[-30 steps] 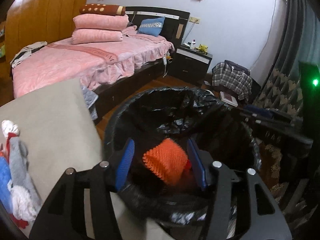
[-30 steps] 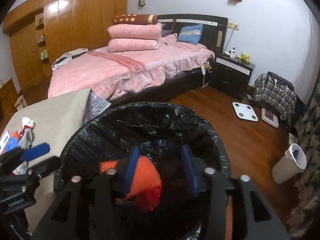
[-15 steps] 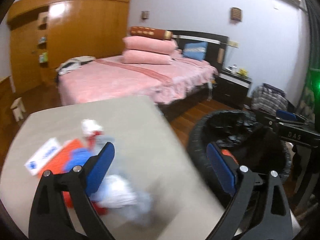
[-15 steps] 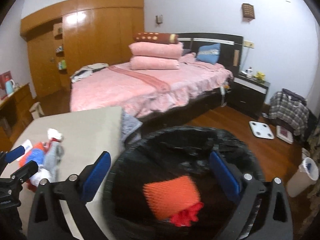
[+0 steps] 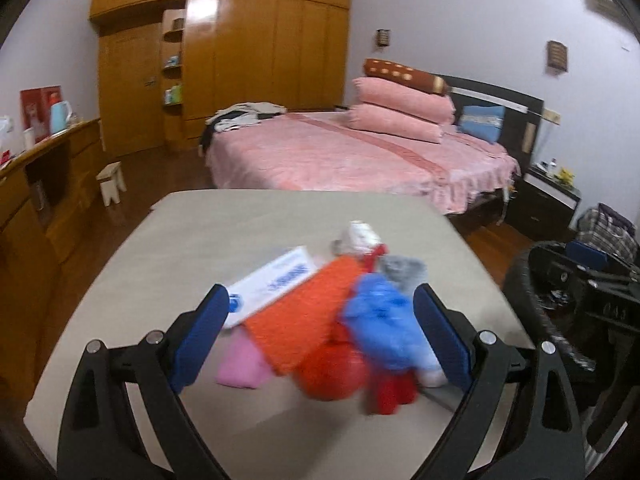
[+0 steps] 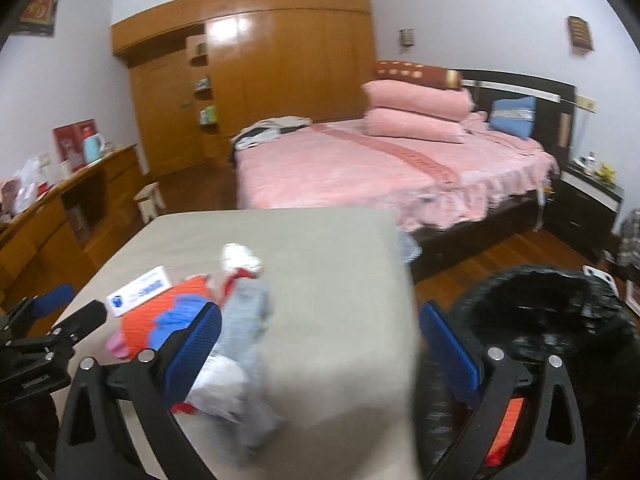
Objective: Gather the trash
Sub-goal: 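Grasp the blue plastic bag with the right gripper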
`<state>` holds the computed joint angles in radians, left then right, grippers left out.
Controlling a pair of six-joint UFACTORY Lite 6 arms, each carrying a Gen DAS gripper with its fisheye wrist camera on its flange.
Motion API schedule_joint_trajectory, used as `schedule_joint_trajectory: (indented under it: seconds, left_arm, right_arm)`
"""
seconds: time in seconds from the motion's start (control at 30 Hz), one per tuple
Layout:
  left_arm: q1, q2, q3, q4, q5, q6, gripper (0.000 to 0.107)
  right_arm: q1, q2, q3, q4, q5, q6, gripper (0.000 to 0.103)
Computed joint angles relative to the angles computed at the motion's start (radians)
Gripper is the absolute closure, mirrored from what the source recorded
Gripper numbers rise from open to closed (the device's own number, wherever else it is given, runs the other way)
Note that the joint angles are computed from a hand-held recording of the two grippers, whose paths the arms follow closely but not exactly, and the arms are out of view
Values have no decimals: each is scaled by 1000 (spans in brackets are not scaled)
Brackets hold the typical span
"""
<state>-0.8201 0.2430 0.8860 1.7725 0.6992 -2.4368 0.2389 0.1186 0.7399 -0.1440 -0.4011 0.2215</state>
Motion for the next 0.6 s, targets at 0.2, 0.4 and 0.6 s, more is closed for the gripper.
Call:
schedule_joint_trajectory:
  seconds: [0.2,0.4,0.6]
  left_arm:
    - [118,-55,-109,92,-44,-77,17]
    - [208,-96,-192,169,-82,-130,18]
    - [262,-124,-239,218,-101,-153,19]
  right_arm:
    - [139,137,110,143,-4,-94,10]
    - [237,266,218,193,17,-119,20]
    - [308,390,327,210,56,-140,36]
